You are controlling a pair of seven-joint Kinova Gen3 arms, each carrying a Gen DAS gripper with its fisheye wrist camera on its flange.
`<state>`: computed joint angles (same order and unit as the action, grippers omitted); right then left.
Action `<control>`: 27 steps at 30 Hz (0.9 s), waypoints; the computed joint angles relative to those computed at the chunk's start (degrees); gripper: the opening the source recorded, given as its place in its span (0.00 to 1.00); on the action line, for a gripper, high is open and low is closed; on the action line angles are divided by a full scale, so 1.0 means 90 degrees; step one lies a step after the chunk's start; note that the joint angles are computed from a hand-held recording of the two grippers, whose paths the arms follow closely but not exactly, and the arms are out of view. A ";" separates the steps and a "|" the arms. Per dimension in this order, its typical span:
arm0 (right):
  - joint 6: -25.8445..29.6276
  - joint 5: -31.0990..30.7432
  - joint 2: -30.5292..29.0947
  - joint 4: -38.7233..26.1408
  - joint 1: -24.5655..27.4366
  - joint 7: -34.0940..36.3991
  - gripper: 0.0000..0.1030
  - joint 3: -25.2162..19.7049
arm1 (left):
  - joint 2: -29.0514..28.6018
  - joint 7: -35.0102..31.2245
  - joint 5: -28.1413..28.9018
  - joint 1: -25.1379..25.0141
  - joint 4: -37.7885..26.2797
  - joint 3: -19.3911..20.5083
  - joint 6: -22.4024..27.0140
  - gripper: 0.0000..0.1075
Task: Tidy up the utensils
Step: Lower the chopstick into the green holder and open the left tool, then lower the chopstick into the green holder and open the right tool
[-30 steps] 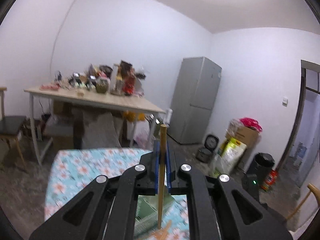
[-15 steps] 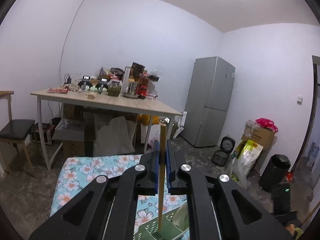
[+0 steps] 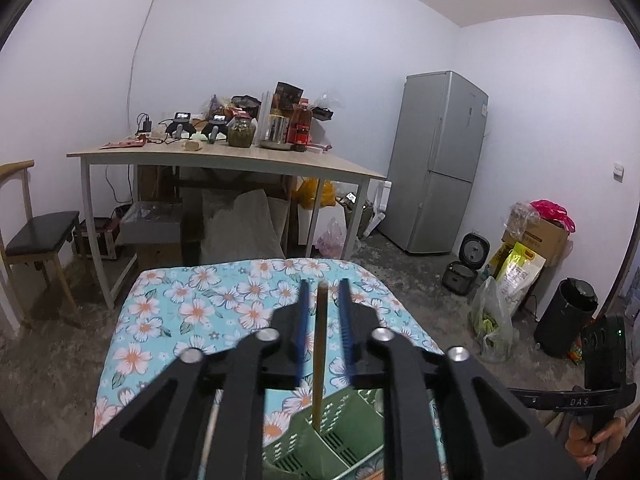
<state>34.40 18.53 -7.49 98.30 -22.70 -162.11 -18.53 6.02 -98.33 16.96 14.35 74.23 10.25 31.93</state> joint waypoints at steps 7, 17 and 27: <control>0.0034 0.0113 0.0012 -0.0038 -0.0025 -0.0098 0.04 -0.0046 | -0.0284 -0.0055 0.0095 0.0005 0.0270 -0.0011 -0.0211 0.34; 0.0131 0.0355 0.0055 -0.0209 -0.0096 -0.0160 0.04 -0.0103 | -0.0837 -0.0633 0.0841 -0.0030 0.0767 -0.0203 -0.0109 0.45; 0.0138 0.0536 0.0233 -0.0747 -0.0272 0.0329 0.04 -0.0004 | -0.1404 -0.1361 0.1733 0.0028 0.1562 -0.0640 0.0151 0.49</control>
<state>35.64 23.35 -5.39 91.58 -25.15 -159.15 -18.57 -6.62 -110.58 32.56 14.60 88.29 4.49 33.29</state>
